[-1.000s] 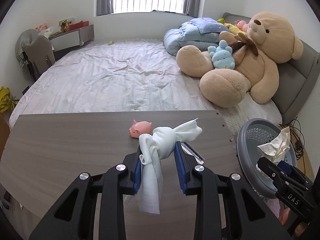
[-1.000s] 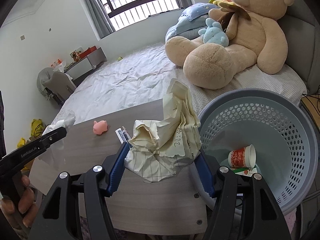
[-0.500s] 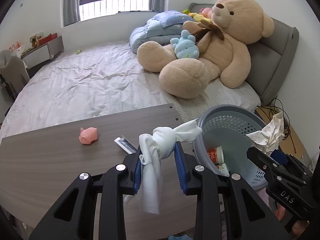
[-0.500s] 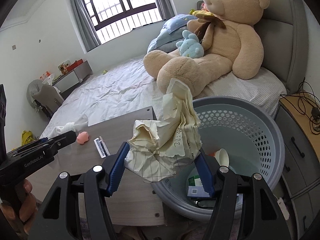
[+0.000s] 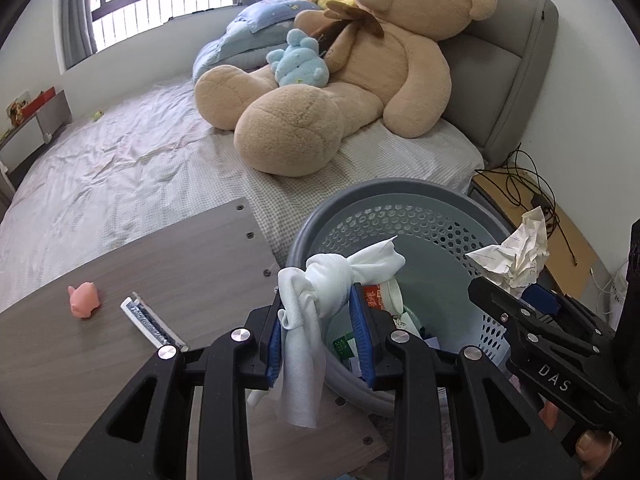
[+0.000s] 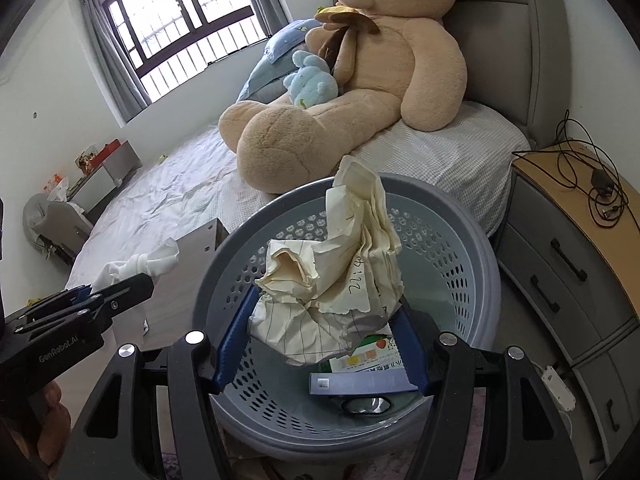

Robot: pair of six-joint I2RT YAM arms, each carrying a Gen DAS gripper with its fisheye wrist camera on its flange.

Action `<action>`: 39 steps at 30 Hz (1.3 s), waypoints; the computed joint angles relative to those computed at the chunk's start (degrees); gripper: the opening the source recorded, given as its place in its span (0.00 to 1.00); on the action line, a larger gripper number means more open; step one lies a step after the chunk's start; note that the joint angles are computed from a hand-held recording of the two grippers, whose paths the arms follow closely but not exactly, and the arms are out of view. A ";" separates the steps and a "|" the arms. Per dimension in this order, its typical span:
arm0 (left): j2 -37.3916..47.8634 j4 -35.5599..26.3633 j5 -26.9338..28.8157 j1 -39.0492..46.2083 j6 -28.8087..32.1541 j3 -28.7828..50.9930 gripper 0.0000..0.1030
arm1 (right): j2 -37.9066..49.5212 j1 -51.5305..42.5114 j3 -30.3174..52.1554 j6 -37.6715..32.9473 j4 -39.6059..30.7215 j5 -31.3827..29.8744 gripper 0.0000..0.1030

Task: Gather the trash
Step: 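Carry the paper and tissue over the grey basket with both tools, then open both tools to drop the paper and tissue into the basket, then move both tools back over the table toward the toothpaste tube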

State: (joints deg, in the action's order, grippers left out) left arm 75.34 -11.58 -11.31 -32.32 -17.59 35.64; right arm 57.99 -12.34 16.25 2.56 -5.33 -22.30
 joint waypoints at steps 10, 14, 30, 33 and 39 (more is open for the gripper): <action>8.24 -0.03 0.27 -2.34 -0.16 5.58 0.31 | 6.92 -4.73 1.91 -2.49 2.75 -2.61 0.61; 9.56 -0.57 0.22 -2.92 -0.74 6.73 0.33 | 8.85 -6.78 2.52 -3.46 3.04 -4.02 0.61; 5.63 -1.22 -1.21 -1.26 -1.45 5.31 0.62 | 4.67 -6.64 1.26 -3.18 2.75 -5.41 0.81; 5.01 -1.38 -1.16 -1.00 -1.52 4.96 0.63 | 3.26 -6.01 1.02 -2.48 2.11 -4.87 0.81; 2.95 -1.65 -1.09 -0.55 -1.50 3.48 0.64 | 0.96 -4.58 0.89 -1.67 0.52 -3.73 0.81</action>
